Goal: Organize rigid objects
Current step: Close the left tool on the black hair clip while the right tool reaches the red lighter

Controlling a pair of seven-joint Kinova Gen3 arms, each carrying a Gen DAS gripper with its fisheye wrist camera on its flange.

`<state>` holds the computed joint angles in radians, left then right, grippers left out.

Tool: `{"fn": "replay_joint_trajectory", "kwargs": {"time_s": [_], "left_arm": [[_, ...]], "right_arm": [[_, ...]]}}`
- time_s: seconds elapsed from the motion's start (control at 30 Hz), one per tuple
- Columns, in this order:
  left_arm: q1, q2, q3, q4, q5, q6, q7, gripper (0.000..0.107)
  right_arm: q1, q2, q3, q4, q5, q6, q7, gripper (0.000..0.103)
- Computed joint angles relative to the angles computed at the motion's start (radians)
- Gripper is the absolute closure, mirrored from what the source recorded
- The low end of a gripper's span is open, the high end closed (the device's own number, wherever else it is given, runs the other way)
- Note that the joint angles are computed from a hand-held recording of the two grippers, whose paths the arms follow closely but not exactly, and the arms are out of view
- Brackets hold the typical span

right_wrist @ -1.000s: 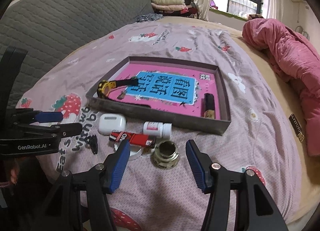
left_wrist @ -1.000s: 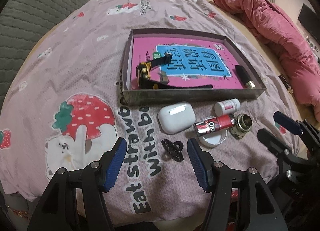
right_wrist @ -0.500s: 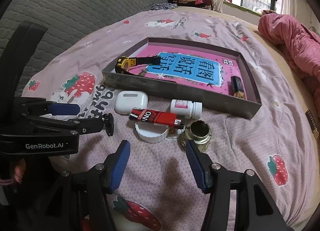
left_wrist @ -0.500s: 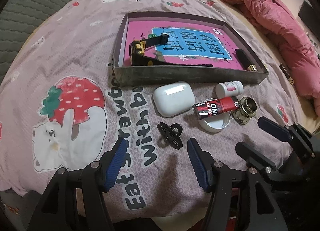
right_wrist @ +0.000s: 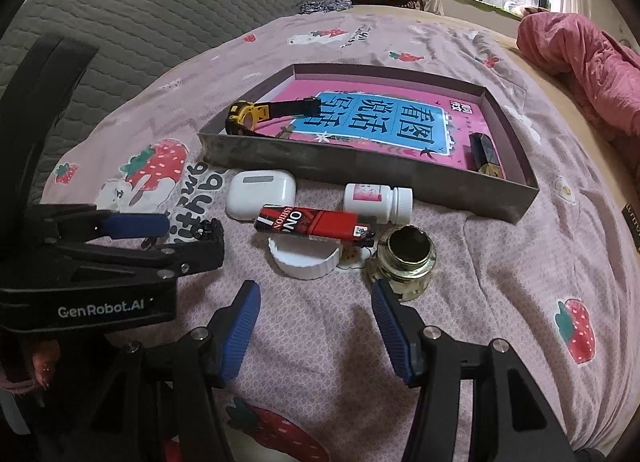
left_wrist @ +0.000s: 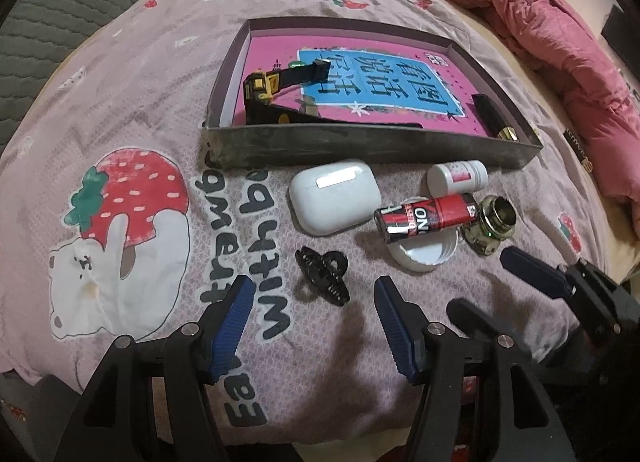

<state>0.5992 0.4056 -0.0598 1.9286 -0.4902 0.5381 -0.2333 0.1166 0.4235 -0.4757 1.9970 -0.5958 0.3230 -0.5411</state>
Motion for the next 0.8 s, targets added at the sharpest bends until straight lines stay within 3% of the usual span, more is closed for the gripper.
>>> {"fn": "replay_joint_trajectory", "kwargs": {"time_s": [0.53, 0.8], "left_arm": [[-0.028, 0.012, -0.022, 0.019, 0.074, -0.079, -0.029, 0.051], [-0.035, 0.027, -0.018, 0.007, 0.095, -0.081, -0.06, 0.072]], "right_arm": [[-0.003, 0.007, -0.013, 0.006, 0.012, -0.013, -0.002, 0.046], [-0.006, 0.027, -0.013, -0.01, 0.013, -0.013, -0.022, 0.046]]}}
